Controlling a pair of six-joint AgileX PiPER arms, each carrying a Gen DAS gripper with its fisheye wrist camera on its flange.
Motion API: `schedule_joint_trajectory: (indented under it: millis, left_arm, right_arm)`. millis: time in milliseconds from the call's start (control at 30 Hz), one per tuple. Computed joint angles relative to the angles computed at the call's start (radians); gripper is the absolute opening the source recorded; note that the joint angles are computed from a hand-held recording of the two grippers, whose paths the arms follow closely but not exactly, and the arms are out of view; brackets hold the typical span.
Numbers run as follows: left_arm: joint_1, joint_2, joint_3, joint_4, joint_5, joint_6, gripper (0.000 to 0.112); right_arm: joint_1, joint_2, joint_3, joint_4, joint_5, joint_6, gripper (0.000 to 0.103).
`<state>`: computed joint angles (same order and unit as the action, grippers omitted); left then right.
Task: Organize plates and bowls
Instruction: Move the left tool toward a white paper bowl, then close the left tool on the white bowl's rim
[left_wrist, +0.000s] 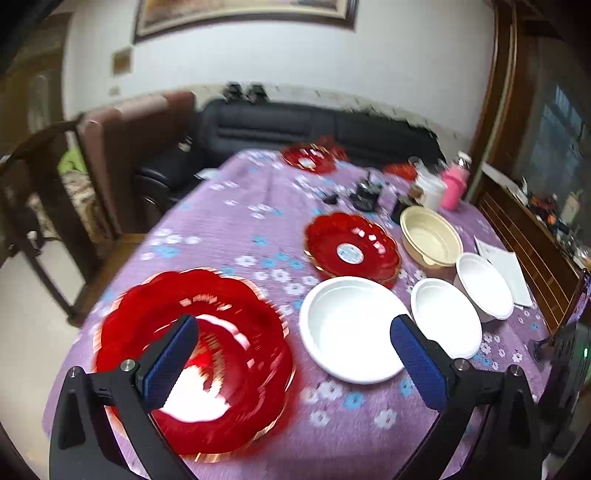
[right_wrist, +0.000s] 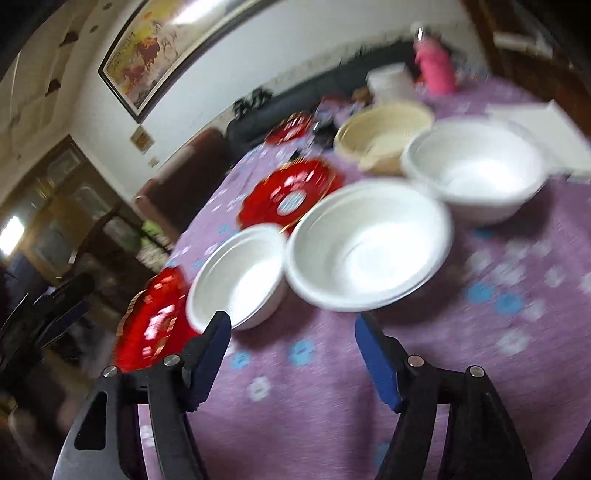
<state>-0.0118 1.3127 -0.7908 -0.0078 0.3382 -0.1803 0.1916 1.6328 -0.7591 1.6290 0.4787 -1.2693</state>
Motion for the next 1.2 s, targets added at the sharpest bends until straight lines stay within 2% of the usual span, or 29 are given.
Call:
schedule_joint_trajectory:
  millis: [100,167,233,333,400,467,567,667,733,800,867,933,1067,1200]
  left_arm:
    - [0.038,0.173,-0.156,-0.174,0.082,0.189,0.103]
    - [0.060,0.280,-0.262,-0.262,0.162,0.277,0.103]
    - [0.075,0.352,-0.323,-0.340,0.203,0.349,0.103]
    - [0.084,0.472,-0.429,-0.359,0.262,0.371,0.102]
    - [0.090,0.530,-0.474,-0.371,0.286,0.382,0.099]
    - [0.099,0.575,-0.513,-0.403,0.318,0.405,0.086]
    - [0.098,0.609,-0.543,-0.431,0.343,0.438,0.082]
    - [0.070,0.635,-0.567,-0.376,0.346,0.412,0.082]
    - [0.060,0.648,-0.579,-0.357,0.354,0.404,0.082]
    - [0.045,0.655,-0.580,-0.335,0.349,0.395,0.076]
    - [0.029,0.665,-0.588,-0.307,0.359,0.382,0.049]
    - [0.019,0.679,-0.599,-0.284,0.383,0.360,0.031]
    - [-0.009,0.638,-0.541,-0.216,0.324,0.294,0.028]
    - [-0.020,0.563,-0.481,-0.205,0.290,0.273,0.028]
  right_arm:
    - [0.014,0.050,-0.043,-0.019,0.028,0.062,0.075]
    - [0.025,0.079,-0.077,-0.033,0.032,0.105,0.075]
    - [0.040,0.107,-0.113,-0.047,0.018,0.148,0.075]
    - [0.065,0.147,-0.156,-0.059,-0.015,0.178,0.075]
    - [0.077,0.178,-0.188,-0.074,-0.020,0.203,0.075]
    - [0.087,0.207,-0.213,-0.083,-0.022,0.215,0.075]
    - [0.091,0.240,-0.242,-0.095,-0.015,0.225,0.068]
    - [0.092,0.265,-0.259,-0.097,-0.015,0.224,0.063]
    - [0.089,0.277,-0.268,-0.097,-0.009,0.221,0.055]
    - [0.084,0.290,-0.274,-0.088,0.003,0.209,0.048]
    - [0.080,0.304,-0.280,-0.080,0.016,0.201,0.042]
    - [0.076,0.318,-0.285,-0.072,0.030,0.197,0.030]
    - [0.068,0.324,-0.279,-0.036,0.039,0.166,0.025]
    - [0.062,0.324,-0.278,-0.026,0.065,0.151,0.021]
